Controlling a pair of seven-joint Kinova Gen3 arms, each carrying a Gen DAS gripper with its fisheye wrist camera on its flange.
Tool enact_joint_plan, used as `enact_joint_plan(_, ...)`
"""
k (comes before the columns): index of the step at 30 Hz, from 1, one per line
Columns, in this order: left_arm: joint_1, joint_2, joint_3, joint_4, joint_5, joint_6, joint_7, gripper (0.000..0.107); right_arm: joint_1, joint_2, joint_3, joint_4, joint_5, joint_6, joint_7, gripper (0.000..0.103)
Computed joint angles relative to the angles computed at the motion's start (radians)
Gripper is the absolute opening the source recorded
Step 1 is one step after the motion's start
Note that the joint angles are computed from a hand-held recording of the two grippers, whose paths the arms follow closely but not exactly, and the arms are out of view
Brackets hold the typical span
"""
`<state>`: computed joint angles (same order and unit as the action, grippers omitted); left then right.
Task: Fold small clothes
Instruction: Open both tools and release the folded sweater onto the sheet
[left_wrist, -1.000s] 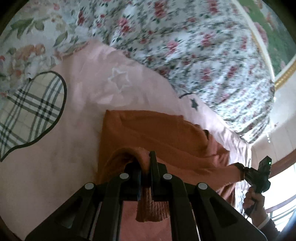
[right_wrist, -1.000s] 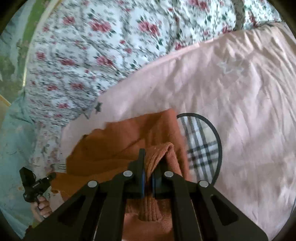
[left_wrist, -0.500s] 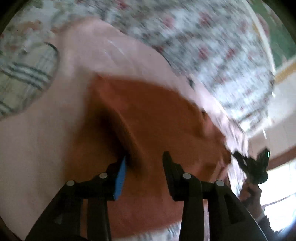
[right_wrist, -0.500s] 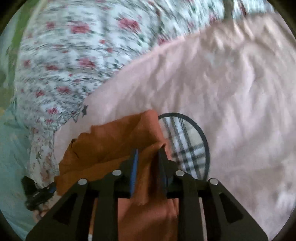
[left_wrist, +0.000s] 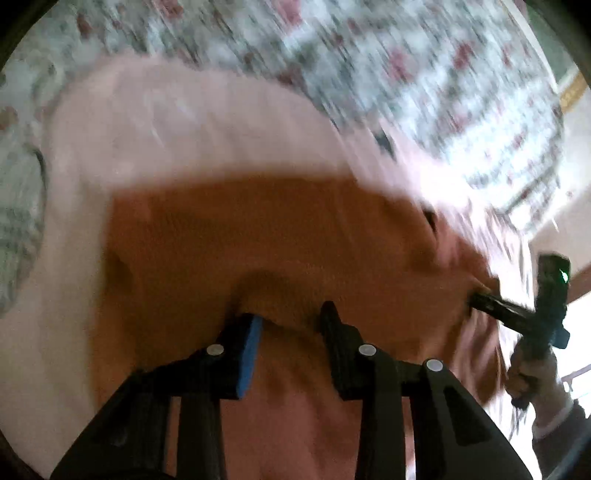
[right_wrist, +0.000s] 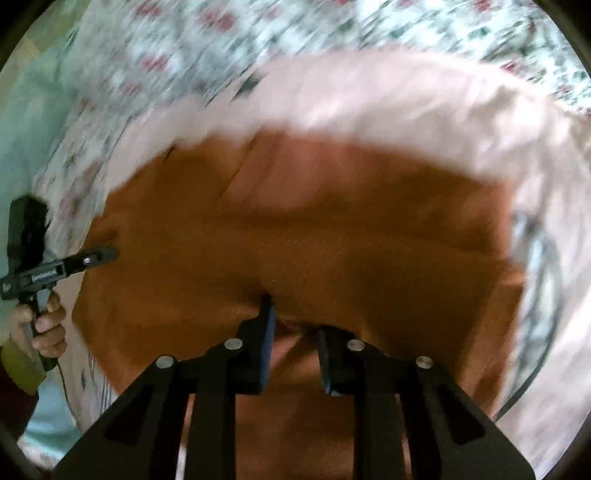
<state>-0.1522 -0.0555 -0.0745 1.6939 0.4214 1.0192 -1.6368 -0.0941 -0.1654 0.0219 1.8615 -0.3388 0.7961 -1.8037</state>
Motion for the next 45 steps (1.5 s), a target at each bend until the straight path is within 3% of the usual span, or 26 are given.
enact_joint_plan(1,-0.017,0.003,0.007,-0.016,-0.012,-0.021,0.021,0.035,0.014,-0.008,0.002,0.001,0.009,-0.013,-0.025,0.022)
enact_joint_plan(3,-0.072,0.006,0.049,-0.052,-0.082,-0.044,0.098,0.056,0.087,-0.035,-0.032,0.004,0.052,-0.039,-0.106,0.023)
enact_joint_plan(6,-0.061,-0.010,-0.004,-0.062,-0.116,-0.071,0.184,0.056,0.162,-0.068,-0.065,0.005,0.120,-0.029,-0.220,0.024)
enact_joint_plan(8,-0.045,-0.027,-0.066,-0.048,-0.075,-0.066,0.169,0.056,0.143,-0.108,-0.020,0.041,0.105,-0.037,-0.247,0.024)
enact_joint_plan(12,-0.049,-0.097,-0.069,0.017,-0.078,-0.034,0.173,0.056,0.130,-0.175,-0.027,0.085,0.114,0.000,-0.273,0.024)
enact_joint_plan(18,-0.006,-0.261,-0.046,0.194,-0.085,0.009,0.257,0.057,0.087,-0.250,-0.119,0.171,0.082,-0.002,-0.370,0.024)
enact_joint_plan(22,-0.015,-0.403,-0.011,0.292,-0.100,0.052,0.355,0.063,0.053,-0.298,-0.181,0.213,0.066,0.004,-0.451,0.024)
enact_joint_plan(27,0.037,-0.521,-0.049,0.372,-0.069,0.070,0.420,0.066,0.019,-0.339,-0.249,0.227,0.063,0.021,-0.547,0.024)
enact_joint_plan(33,0.085,-0.549,-0.048,0.399,-0.067,0.093,0.447,0.067,-0.011,-0.354,-0.287,0.211,0.093,0.058,-0.617,0.028)
enact_joint_plan(41,0.092,-0.558,-0.061,0.453,-0.088,0.031,0.525,0.070,-0.059,-0.371,-0.294,0.187,0.151,0.084,-0.691,0.030)
enact_joint_plan(45,0.087,-0.550,-0.081,0.472,-0.086,-0.009,0.535,0.070,-0.034,-0.380,-0.299,0.183,0.135,0.091,-0.664,0.030)
